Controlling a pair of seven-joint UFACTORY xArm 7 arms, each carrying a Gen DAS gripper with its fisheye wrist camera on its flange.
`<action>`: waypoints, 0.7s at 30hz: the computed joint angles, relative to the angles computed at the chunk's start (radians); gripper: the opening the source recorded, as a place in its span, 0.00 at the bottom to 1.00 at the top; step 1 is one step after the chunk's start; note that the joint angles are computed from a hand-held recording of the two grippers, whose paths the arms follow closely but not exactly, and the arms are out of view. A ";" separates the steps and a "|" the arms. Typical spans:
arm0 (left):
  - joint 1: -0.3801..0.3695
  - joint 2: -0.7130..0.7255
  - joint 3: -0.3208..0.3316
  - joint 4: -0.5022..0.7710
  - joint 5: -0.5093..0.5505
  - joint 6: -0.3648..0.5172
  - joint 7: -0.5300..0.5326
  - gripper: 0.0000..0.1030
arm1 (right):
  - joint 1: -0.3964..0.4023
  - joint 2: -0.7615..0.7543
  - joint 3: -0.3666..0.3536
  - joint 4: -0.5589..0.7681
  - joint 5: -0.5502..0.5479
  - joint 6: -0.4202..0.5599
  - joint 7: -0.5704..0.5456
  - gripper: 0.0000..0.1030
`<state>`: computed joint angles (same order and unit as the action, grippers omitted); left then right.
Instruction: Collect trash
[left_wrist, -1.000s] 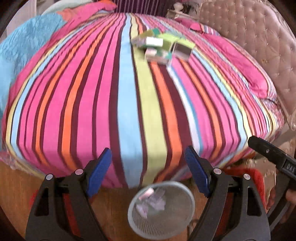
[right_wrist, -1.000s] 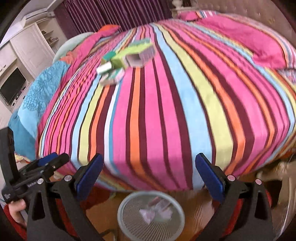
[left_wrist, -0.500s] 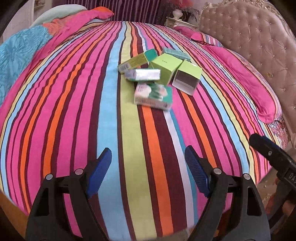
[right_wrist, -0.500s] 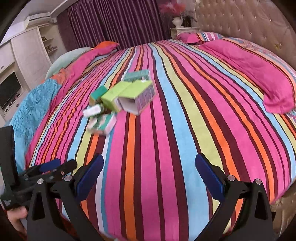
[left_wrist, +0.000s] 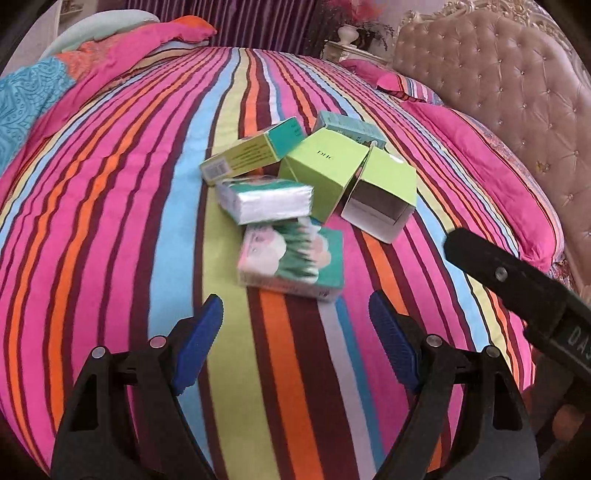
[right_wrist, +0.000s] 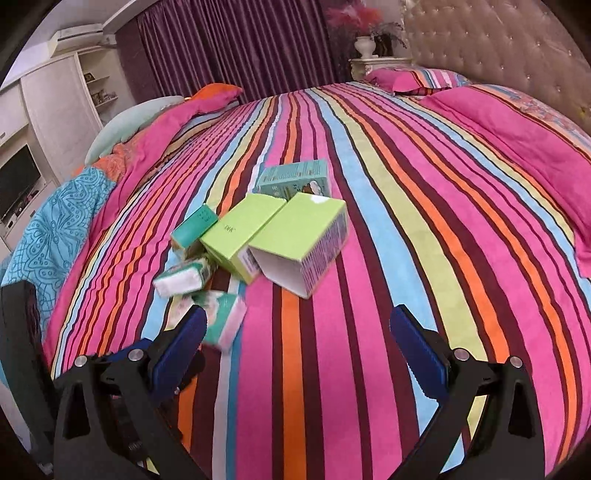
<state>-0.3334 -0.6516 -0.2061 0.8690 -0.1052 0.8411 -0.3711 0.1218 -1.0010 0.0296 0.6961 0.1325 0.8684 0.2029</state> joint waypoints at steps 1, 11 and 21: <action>0.001 0.014 -0.001 0.006 0.002 -0.004 0.002 0.77 | -0.001 0.011 -0.001 0.003 -0.001 -0.008 0.000 0.92; 0.014 0.114 -0.002 0.043 0.017 -0.025 -0.030 0.77 | -0.014 0.092 -0.004 0.023 -0.013 -0.034 -0.006 0.92; 0.007 0.145 0.017 0.043 0.029 -0.060 0.013 0.71 | -0.038 0.209 0.062 0.074 -0.065 -0.074 0.065 0.92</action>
